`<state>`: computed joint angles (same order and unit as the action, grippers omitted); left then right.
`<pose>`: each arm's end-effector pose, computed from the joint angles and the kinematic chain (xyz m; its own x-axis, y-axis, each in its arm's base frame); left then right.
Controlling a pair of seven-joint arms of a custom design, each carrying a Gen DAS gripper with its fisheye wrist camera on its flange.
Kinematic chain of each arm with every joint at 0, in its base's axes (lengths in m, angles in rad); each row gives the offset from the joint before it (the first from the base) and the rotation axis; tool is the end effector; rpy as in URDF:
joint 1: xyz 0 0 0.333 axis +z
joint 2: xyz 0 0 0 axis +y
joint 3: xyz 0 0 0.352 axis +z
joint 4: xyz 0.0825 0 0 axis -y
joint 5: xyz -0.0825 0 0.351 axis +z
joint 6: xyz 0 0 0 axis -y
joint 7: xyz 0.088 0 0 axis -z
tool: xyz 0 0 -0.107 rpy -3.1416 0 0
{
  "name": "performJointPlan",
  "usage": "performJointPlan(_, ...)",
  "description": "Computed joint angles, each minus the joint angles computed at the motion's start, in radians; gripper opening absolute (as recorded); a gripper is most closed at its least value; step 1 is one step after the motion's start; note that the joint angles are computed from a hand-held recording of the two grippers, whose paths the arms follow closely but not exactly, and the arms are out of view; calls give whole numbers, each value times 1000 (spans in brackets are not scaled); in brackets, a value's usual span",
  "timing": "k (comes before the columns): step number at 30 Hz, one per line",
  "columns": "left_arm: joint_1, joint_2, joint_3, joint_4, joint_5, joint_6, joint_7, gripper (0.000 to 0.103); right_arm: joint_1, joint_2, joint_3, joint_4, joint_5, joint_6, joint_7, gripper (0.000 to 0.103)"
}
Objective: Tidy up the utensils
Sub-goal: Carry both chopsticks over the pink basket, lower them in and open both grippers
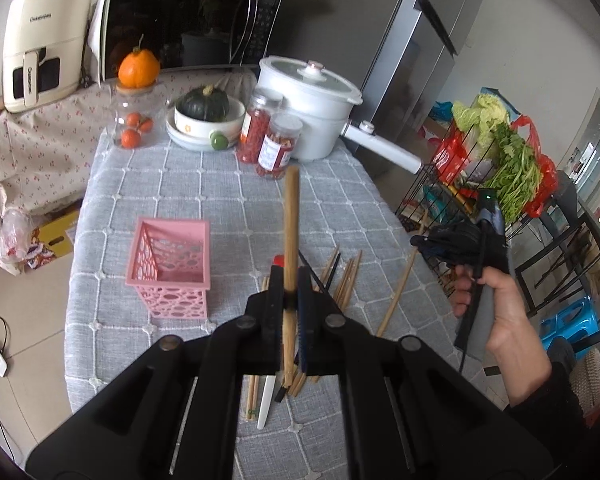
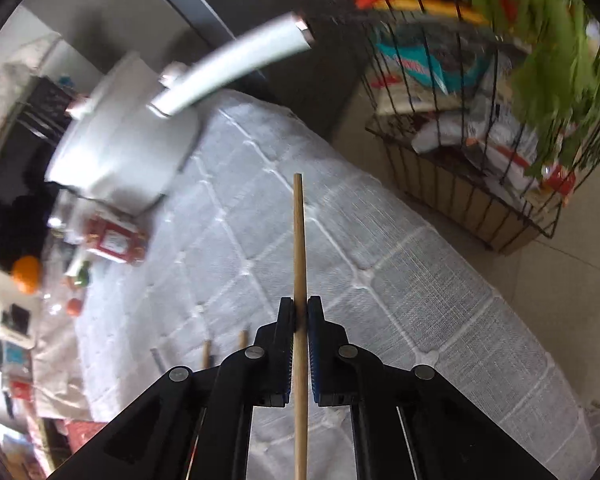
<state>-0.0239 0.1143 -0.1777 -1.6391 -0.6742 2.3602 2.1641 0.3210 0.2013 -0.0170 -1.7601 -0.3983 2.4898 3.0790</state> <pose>0.6029 -0.1240 0.6569 -0.5202 -0.8022 0.2929 -0.6944 0.1976 -0.6919 0.6069 0.1935 0.5556 -0.6810 -0.5984 -0.4221 -0.4602 0.7981 -0.3889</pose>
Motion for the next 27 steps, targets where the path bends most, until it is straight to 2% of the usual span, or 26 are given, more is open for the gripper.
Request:
performJointPlan(5,-1,-38,-2,-29,-79,99,76,7,40,-66,13,15,-150,-4,23,7)
performJointPlan(9,-4,-48,3,-32,-170,191,145,7,63,-96,38,58,-291,-42,47,7)
performJointPlan(14,-4,-33,-3,-22,-279,343,243,7,86,-99,63,123,-443,-69,59,7)
performJointPlan(17,-2,-15,-14,-5,-334,429,314,7,97,-93,70,151,-503,-52,73,7)
performJointPlan(21,-2,29,-31,18,-302,515,339,7,126,-53,70,219,-572,-10,83,7)
performJointPlan(24,2,68,-32,37,-191,503,267,7,156,-8,63,283,-606,27,91,7)
performJointPlan(27,6,100,-30,46,-52,458,178,7,187,51,42,355,-614,75,77,7)
